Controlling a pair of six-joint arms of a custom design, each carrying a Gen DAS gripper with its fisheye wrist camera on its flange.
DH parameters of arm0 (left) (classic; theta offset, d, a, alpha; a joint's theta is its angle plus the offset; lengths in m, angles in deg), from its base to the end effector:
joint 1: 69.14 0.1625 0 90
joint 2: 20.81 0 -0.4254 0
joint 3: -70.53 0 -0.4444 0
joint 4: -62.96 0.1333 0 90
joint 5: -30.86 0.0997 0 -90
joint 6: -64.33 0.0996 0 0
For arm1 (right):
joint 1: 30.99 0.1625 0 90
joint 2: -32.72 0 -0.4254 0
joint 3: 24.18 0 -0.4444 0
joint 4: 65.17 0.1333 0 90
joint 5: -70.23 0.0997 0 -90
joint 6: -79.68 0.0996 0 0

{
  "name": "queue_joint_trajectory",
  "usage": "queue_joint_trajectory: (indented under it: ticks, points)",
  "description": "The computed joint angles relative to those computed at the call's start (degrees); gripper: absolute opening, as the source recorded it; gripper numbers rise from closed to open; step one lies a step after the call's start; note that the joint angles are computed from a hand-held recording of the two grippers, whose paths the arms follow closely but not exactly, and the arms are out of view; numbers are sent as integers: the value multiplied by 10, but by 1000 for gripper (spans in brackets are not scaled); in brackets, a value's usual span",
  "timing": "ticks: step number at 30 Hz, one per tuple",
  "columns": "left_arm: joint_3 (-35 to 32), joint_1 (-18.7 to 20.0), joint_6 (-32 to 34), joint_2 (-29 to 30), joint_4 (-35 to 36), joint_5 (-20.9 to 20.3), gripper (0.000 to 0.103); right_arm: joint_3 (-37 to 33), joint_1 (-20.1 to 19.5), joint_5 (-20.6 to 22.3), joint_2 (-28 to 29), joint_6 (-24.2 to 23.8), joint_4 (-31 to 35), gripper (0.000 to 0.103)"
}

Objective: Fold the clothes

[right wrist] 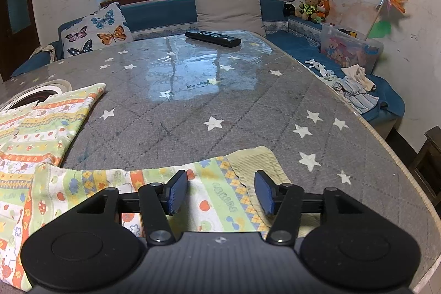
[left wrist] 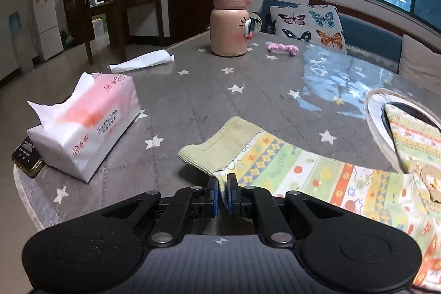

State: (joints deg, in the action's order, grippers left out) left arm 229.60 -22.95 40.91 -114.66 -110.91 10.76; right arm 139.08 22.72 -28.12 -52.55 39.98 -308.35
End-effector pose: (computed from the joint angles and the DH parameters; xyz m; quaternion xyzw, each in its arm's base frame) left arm -0.0185 -0.3469 0.1829 0.0518 0.8125 -0.4236 0.3972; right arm -0.0512 -0.2705 0.2230 -0.0209 -0.7912 0.4440 0.4200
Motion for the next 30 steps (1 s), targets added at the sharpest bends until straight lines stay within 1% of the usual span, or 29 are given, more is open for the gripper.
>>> queue_joint_trajectory:
  ticks: [2,5,7,11,12,16,17,19,22,24,26,28,30]
  points:
    - [-5,4,12,15,-17,3,10,-1,1,-1,0,1,1,56]
    - [-20,17,50,54,-68,13,12,-5,-1,4,3,-1,0,58]
    - [-27,22,65,65,-80,22,17,-11,-1,6,14,-4,-8,58]
    - [-28,23,70,62,-76,38,32,-27,7,4,24,-7,-5,59]
    - [-27,21,65,56,-66,42,33,-30,11,1,23,-8,-1,59]
    - [-13,-7,2,-7,53,49,33,-39,37,-26,14,-10,22,59]
    - [-9,-17,-1,-19,68,44,33,-39,45,-34,13,-11,24,59]
    - [-1,-39,10,-37,82,25,33,-30,56,-28,-1,-19,37,59]
    - [5,-72,37,-32,76,-10,33,-16,85,-20,-18,-33,76,59]
    - [5,-87,66,-9,44,-44,33,-10,104,-14,-21,-39,101,59]
    - [0,-94,90,22,10,-76,33,-9,126,-11,-11,-43,117,59]
    - [-9,-97,111,58,-25,-100,33,-10,147,-10,3,-47,127,59]
    - [-19,-94,129,93,-55,-126,33,-16,177,-15,22,-53,139,59]
